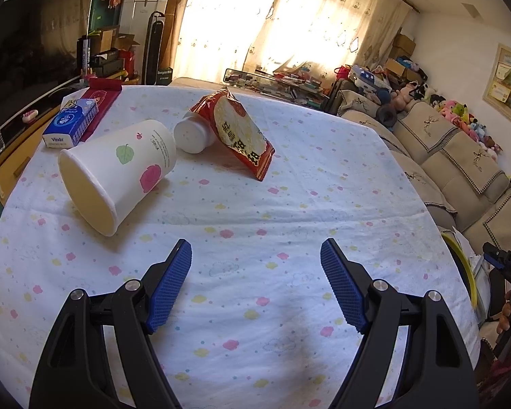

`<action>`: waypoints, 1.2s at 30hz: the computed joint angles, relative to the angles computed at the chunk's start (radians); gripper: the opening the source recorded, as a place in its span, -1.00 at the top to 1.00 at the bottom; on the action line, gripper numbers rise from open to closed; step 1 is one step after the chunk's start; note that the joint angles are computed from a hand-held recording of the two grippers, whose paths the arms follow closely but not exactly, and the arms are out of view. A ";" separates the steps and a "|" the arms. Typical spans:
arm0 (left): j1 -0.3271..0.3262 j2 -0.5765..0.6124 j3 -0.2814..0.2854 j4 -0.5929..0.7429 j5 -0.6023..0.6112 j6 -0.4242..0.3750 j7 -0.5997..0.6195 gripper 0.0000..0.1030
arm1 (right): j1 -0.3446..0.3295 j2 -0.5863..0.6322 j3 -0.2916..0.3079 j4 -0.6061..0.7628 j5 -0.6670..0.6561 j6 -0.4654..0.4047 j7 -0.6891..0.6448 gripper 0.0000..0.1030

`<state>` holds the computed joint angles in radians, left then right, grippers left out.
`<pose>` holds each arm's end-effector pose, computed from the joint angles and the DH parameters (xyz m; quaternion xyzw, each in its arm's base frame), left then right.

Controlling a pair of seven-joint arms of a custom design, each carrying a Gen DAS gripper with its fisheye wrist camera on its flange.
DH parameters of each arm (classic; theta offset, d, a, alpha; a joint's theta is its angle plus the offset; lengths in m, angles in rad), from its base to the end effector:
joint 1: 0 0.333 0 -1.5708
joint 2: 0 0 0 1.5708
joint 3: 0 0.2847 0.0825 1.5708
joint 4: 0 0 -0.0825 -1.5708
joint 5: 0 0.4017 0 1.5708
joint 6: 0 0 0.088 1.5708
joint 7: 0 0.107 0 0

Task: Collect trash
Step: 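Reach the left gripper to the red snack bag and grasp it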

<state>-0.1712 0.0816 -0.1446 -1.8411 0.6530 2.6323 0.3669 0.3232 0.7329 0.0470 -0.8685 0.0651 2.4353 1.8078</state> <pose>0.6097 -0.2123 0.5211 -0.7692 0.4919 -0.3244 0.2472 0.7461 0.2720 0.5532 -0.6700 0.6207 -0.1511 0.3780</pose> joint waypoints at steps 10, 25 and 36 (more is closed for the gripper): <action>-0.019 0.180 0.019 0.285 -0.185 -0.175 0.205 -0.50 | -0.012 -0.046 0.032 -0.087 0.056 0.041 -0.056 -0.07; -0.081 0.561 0.103 0.826 -0.257 -0.406 0.303 -0.50 | -0.032 -0.019 0.038 -0.049 0.091 0.025 -0.067 -0.09; -0.103 0.762 0.151 1.141 -0.270 -0.503 0.329 -0.04 | -0.023 0.032 0.038 0.033 0.091 -0.023 -0.069 -0.10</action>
<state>-0.2742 0.8435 0.0066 -0.6997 0.3834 2.1296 0.6963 0.3001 0.7650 0.0850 -0.8354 0.1559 2.4125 1.7386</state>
